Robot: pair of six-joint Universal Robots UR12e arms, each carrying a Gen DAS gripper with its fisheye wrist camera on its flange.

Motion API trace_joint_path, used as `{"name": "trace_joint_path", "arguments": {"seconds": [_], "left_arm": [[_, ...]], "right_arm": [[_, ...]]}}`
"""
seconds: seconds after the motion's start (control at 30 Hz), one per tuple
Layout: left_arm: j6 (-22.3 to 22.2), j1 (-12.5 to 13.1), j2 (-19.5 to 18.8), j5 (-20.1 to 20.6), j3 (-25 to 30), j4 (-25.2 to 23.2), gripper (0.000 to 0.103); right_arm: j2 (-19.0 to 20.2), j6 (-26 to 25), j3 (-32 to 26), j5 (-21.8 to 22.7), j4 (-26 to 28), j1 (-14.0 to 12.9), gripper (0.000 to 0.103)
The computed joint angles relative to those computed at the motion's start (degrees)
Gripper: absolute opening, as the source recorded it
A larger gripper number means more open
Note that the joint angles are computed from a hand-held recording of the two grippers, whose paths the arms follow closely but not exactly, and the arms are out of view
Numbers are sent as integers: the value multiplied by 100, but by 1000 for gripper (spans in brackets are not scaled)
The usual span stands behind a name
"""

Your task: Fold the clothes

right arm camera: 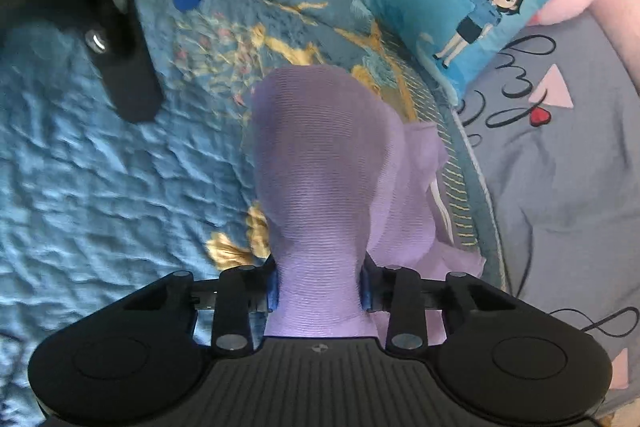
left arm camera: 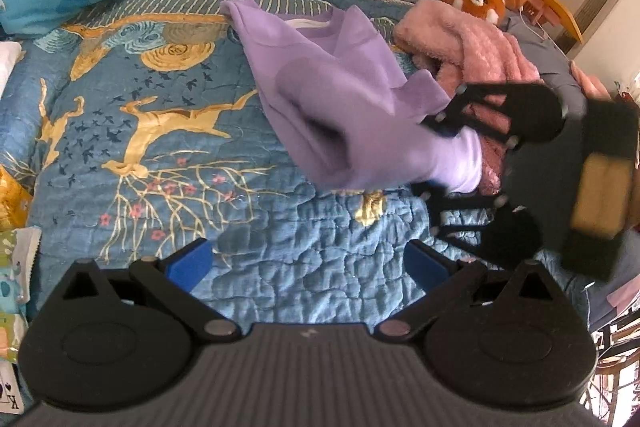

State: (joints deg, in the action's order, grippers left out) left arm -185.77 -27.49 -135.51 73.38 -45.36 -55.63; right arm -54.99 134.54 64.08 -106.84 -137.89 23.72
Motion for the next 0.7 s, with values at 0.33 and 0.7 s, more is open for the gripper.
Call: {"name": "trace_joint_path", "arguments": {"seconds": [0.33,0.7], "left_arm": [[-268,171,343,-271,-558,647,103],[-1076,414,607,-508,-1080,1414,103]], "right_arm": [[-734,116,652,597,1122,355,35],[194,-170,-2042,1971,4499,-184,36]]}}
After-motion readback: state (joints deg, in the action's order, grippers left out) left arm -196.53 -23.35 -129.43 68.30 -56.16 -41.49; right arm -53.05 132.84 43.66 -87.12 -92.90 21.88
